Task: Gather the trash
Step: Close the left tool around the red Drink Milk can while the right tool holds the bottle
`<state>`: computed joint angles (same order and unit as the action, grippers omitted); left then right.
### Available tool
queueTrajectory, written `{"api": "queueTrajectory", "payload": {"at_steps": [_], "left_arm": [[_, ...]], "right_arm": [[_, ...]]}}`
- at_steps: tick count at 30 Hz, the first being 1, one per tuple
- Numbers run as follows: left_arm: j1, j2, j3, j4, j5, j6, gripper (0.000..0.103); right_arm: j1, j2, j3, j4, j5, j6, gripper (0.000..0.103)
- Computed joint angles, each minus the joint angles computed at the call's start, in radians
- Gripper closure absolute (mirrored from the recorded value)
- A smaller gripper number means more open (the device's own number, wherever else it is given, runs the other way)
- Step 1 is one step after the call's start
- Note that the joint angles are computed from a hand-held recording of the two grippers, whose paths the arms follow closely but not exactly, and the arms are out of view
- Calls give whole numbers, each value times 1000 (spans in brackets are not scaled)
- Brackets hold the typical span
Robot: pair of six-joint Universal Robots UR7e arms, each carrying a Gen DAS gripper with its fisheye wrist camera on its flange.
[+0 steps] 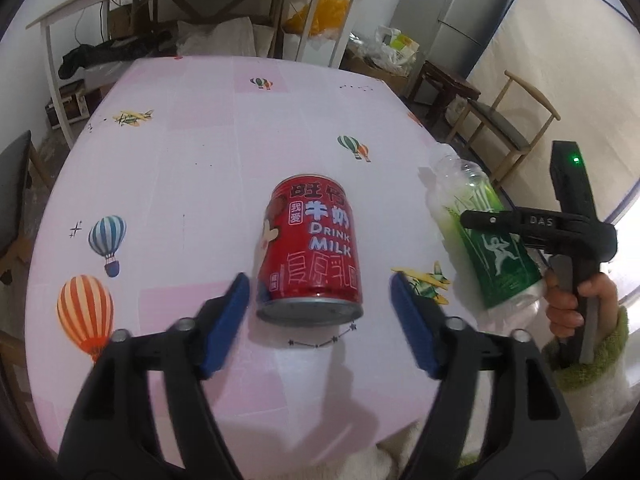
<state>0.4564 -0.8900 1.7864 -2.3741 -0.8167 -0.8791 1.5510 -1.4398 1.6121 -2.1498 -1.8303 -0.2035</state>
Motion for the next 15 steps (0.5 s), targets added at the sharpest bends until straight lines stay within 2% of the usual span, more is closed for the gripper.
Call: {"api": "queueTrajectory", "payload": {"at_steps": [3, 4, 6, 8, 10, 11, 12, 15], "left_arm": [[18, -5, -19, -12, -18, 26, 22], [32, 0, -43, 4, -44, 39, 22], [72, 20, -103, 64, -114, 55, 22], [99, 53, -167, 159, -116, 39, 23], [114, 87, -218, 231, -101, 56, 27], [118, 96, -233, 254, -100, 49, 38], [123, 100, -238, 258, -107, 46, 42], [119, 90, -213, 206, -110, 55, 42]], "right_arm": [[1, 3, -3, 1, 0, 0, 45], [2, 4, -2, 0, 1, 0, 45], [1, 3, -1, -1, 1, 1, 45], [1, 3, -2, 0, 1, 1, 45], [2, 5, -4, 2, 1, 4, 45], [2, 4, -2, 1, 0, 4, 45], [4, 5, -2, 0, -2, 4, 45], [6, 7, -2, -2, -4, 5, 45]]}}
